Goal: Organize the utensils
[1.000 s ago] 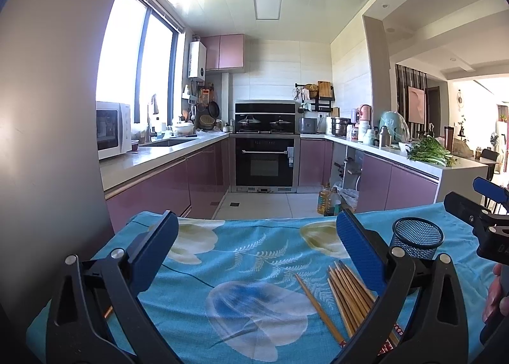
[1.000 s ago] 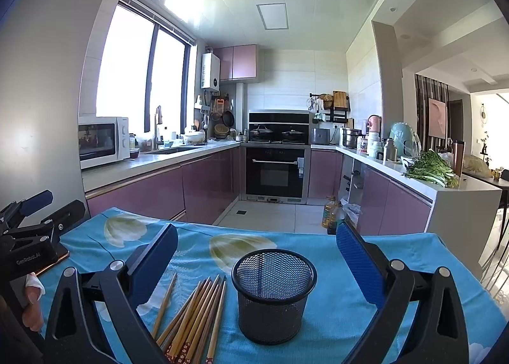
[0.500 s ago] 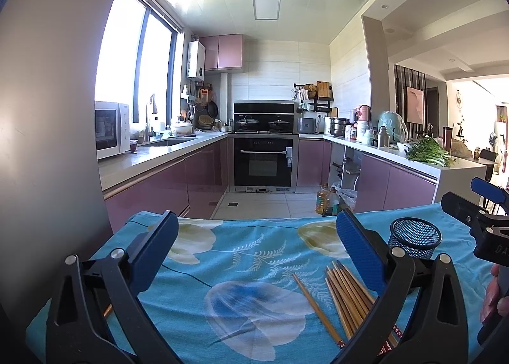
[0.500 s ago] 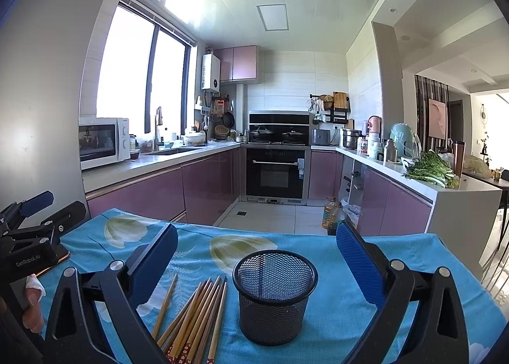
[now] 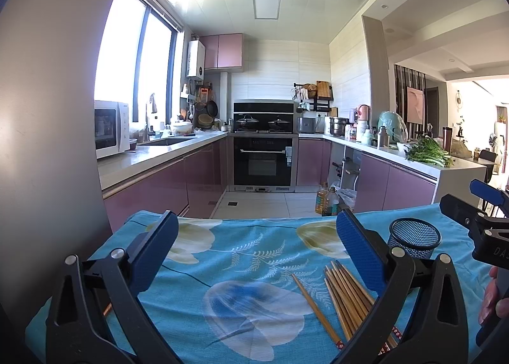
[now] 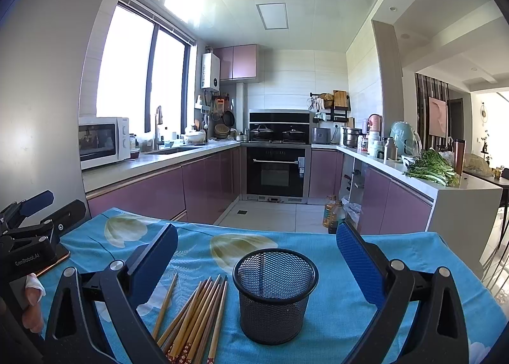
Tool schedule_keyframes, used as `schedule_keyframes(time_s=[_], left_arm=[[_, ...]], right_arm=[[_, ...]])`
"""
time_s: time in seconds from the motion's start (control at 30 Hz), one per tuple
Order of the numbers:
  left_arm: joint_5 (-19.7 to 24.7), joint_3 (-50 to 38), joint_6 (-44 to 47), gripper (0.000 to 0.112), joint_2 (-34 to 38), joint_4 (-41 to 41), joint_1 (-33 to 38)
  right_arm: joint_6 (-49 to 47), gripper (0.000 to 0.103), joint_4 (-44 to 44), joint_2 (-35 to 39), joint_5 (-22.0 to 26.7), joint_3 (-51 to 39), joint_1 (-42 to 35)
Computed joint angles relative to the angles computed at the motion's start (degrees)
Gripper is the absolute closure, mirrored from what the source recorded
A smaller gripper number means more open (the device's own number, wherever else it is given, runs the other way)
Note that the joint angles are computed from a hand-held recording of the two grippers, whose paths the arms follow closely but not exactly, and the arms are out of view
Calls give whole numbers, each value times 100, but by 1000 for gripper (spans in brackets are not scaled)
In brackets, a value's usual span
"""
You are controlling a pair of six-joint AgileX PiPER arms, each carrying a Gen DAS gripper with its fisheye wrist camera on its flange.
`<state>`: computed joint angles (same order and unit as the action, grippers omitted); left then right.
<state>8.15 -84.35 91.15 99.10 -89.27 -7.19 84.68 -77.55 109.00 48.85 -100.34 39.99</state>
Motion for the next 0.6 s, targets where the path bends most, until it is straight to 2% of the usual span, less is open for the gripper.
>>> schedule_keyframes(time_s=[0.6], left_arm=[[-6, 8, 36, 14, -6, -38, -8]], right_arm=[[56, 6, -26, -15, -46, 60, -28]])
